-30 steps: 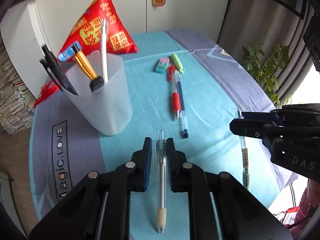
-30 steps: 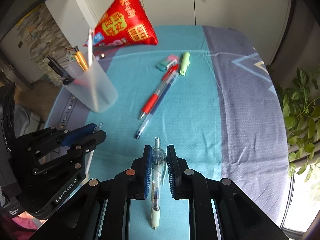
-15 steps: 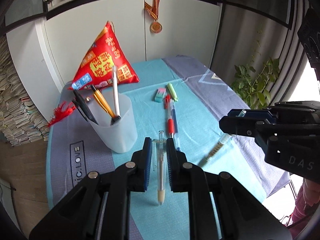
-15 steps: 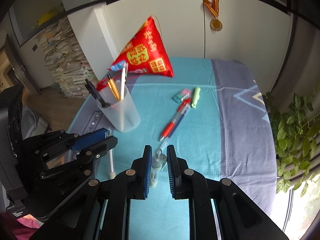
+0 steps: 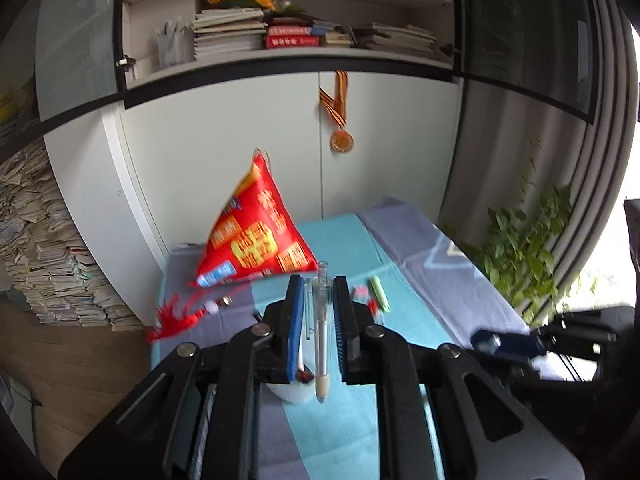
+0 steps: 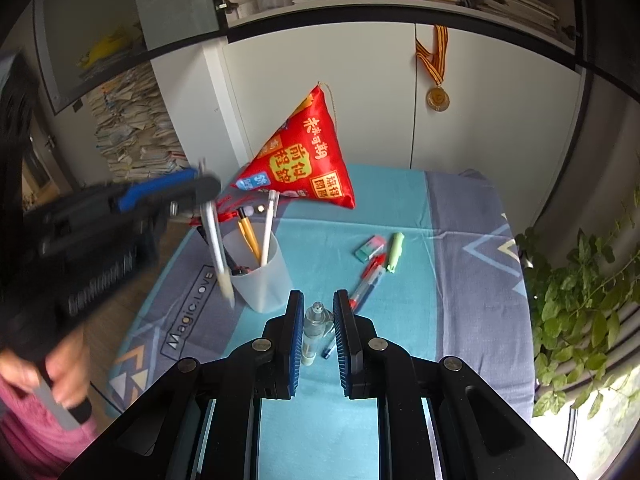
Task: Organize stationery
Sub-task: 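Carry both pens to the frosted cup and open both grippers over it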
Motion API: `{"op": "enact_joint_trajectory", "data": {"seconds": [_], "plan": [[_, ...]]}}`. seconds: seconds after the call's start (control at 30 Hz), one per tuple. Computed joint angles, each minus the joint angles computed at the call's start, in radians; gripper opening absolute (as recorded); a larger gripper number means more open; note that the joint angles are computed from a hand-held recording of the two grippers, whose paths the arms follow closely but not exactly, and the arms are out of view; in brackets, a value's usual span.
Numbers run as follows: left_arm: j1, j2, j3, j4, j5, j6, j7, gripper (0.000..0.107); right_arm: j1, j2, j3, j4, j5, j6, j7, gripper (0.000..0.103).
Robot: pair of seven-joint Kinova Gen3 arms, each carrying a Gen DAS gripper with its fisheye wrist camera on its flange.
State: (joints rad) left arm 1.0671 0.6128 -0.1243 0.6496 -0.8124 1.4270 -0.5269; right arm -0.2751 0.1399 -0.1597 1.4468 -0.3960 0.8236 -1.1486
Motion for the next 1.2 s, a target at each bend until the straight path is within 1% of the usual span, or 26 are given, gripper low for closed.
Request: {"op": "enact_joint_trajectory", "data": {"seconds": [0.13, 0.27, 0.6, 0.77, 0.83, 0.9, 0.97, 1.2], "plan": [[-0.013, -0.003, -0.020, 0.010, -0.021, 0.005, 0.021, 0.013, -0.004, -0.002, 0.003, -0.002, 0.010, 0.002, -0.013, 0.016], [-0.027, -0.026, -0.022, 0.079, -0.042, -0.010, 0.071, 0.013, -0.003, -0.005, 0.006, -0.004, 0.015, -0.006, -0.027, 0.016], [-0.116, -0.082, 0.064, 0.272, 0.043, -0.103, 0.186, 0.013, -0.029, 0.025, -0.010, -0.070, 0.029, -0.005, -0.052, 0.016], [-0.089, -0.122, 0.077, 0.354, -0.004, -0.126, 0.269, 0.014, -0.059, 0.036, -0.016, -0.104, 0.063, -0.039, -0.089, 0.016], [-0.069, -0.130, 0.082, 0.369, -0.038, -0.107, 0.297, 0.017, -0.068, 0.051, -0.022, -0.135, 0.069, -0.029, -0.099, 0.016], [-0.045, -0.133, 0.085, 0.377, -0.077, -0.073, 0.317, 0.023, -0.075, 0.064, -0.029, -0.160, 0.068, -0.023, -0.098, 0.016], [-0.025, -0.138, 0.091, 0.388, -0.111, -0.045, 0.340, 0.033, -0.088, 0.077, -0.033, -0.183, 0.078, -0.028, -0.105, 0.016], [-0.005, -0.163, 0.129, 0.434, -0.162, 0.005, 0.396, 0.038, -0.156, 0.146, -0.026, -0.269, 0.164, -0.029, -0.198, 0.016]]}}
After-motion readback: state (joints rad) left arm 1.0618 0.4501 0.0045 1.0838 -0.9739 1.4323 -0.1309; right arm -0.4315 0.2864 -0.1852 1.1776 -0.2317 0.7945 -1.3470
